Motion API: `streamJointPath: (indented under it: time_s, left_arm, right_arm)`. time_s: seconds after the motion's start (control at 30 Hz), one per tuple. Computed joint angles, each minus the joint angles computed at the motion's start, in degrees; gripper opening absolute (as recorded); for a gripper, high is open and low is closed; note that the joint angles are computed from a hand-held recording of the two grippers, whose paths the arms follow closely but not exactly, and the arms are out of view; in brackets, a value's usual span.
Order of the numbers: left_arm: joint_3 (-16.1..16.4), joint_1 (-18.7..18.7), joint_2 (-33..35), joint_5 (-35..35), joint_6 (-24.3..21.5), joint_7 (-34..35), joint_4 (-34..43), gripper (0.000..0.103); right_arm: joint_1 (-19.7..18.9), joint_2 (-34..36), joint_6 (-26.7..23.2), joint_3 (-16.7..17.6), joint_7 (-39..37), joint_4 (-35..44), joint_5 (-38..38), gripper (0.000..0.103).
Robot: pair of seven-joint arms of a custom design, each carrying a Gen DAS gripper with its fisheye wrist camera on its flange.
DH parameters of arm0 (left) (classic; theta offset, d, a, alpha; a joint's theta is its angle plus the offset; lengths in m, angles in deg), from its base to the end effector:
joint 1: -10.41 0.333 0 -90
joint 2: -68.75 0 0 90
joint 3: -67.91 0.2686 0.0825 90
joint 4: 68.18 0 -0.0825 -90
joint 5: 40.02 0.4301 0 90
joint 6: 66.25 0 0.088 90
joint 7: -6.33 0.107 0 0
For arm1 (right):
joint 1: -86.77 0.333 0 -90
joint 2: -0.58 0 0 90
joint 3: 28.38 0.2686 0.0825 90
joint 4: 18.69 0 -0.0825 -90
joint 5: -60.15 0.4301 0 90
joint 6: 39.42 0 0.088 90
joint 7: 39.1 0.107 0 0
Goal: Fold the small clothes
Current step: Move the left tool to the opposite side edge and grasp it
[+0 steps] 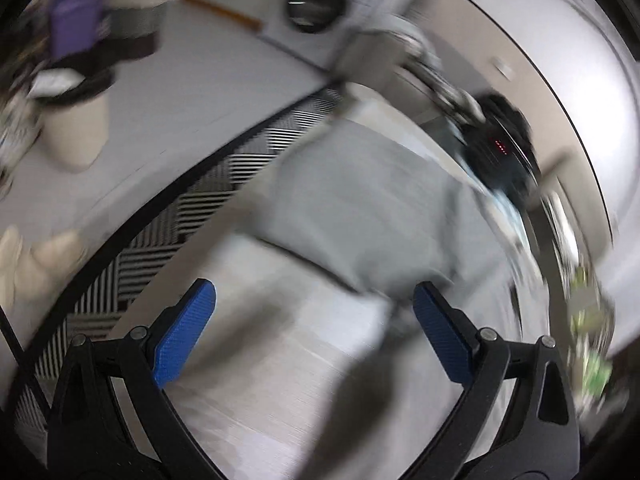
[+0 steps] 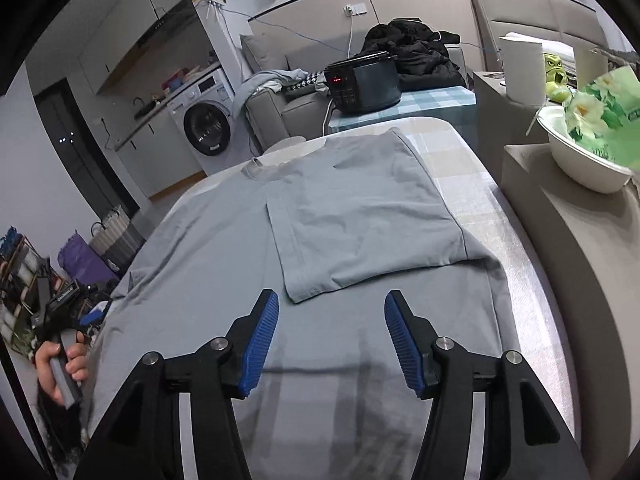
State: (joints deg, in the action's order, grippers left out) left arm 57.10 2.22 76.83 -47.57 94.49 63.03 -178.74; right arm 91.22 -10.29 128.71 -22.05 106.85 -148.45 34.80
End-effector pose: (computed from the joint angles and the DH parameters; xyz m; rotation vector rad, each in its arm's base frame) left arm 0.6397 -0.2095 0.4343 -2.3206 1.5902 -1.0787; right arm 0.5668 0.1375 0.4669 -1.2948 1.9277 -0.5615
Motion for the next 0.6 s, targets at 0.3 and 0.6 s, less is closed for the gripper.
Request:
streamJointPath:
  time_s: [0.3,0.6]
  left_arm:
    - [-1.3,3.7,2.4,-13.7,-6.2,8.6,3.6,0.076]
    - [-2.5,3.6,-1.2,-31.9,-10.0,21.1,0.7,0.071]
  right_arm:
    - [0.8,0.9,0.2,-0.9,-0.9,0.1,2.4,0.058]
    - [2.2,2.5,-0.1,-1.5,-3.9,1.3,5.3,0.058]
